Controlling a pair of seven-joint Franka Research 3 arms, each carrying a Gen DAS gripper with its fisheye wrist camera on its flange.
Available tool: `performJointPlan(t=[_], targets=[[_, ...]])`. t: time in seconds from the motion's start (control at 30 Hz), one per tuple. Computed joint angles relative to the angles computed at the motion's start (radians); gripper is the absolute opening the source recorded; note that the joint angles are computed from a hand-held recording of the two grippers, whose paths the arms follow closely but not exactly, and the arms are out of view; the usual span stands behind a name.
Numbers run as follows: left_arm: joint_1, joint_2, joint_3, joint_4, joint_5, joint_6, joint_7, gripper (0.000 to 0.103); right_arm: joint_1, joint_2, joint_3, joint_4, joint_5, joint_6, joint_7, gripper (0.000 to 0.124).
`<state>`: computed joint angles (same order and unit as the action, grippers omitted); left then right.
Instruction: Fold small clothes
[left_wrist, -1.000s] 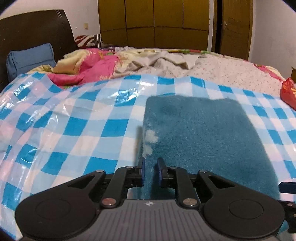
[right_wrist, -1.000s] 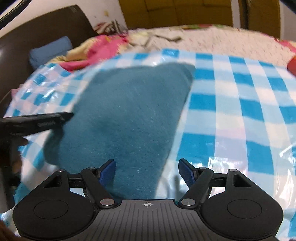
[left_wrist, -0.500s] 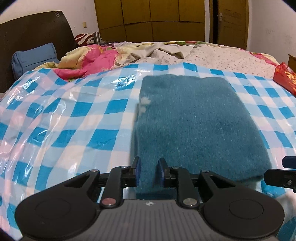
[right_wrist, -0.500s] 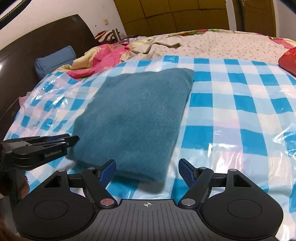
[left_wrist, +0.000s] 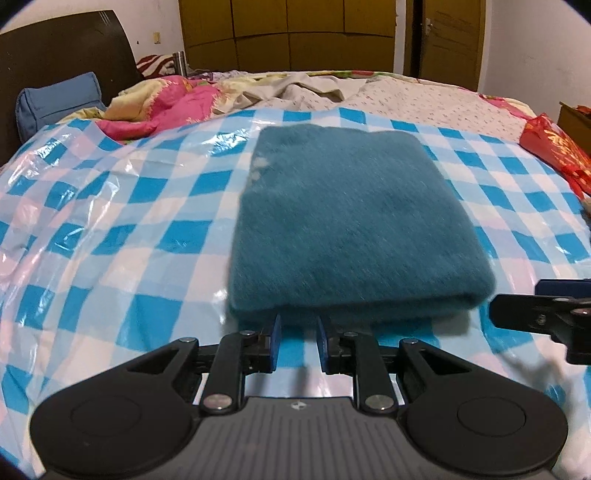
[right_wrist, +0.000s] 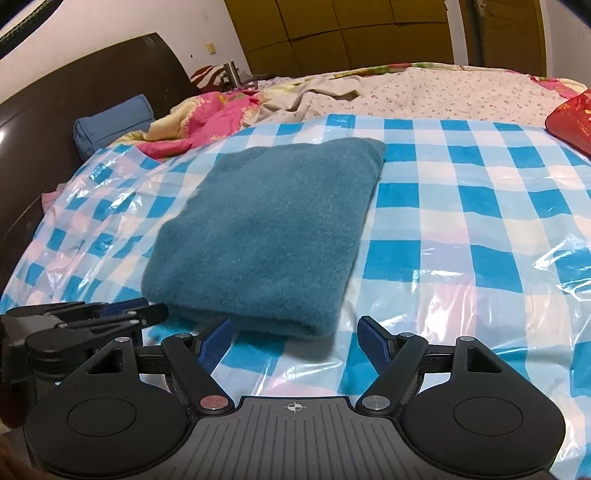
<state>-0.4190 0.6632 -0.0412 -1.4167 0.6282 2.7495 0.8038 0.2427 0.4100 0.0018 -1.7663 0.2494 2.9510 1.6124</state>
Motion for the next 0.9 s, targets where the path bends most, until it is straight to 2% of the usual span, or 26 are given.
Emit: performJointPlan(t=[0.67,0.9], targets=[[-0.008,-0.062,-0.02,-0.093,0.0,0.006,-0.049,0.047,0.019,-0.053,-0.013,-0.097,-0.01,0.038,0.035,0.077],[-0.014,-0.067,-0.029,-0.114,0.001,0.006,-0.049,0.051,0.055,-0.061,-0.058,-0.119,-0.063,0.051,0.085,0.077]])
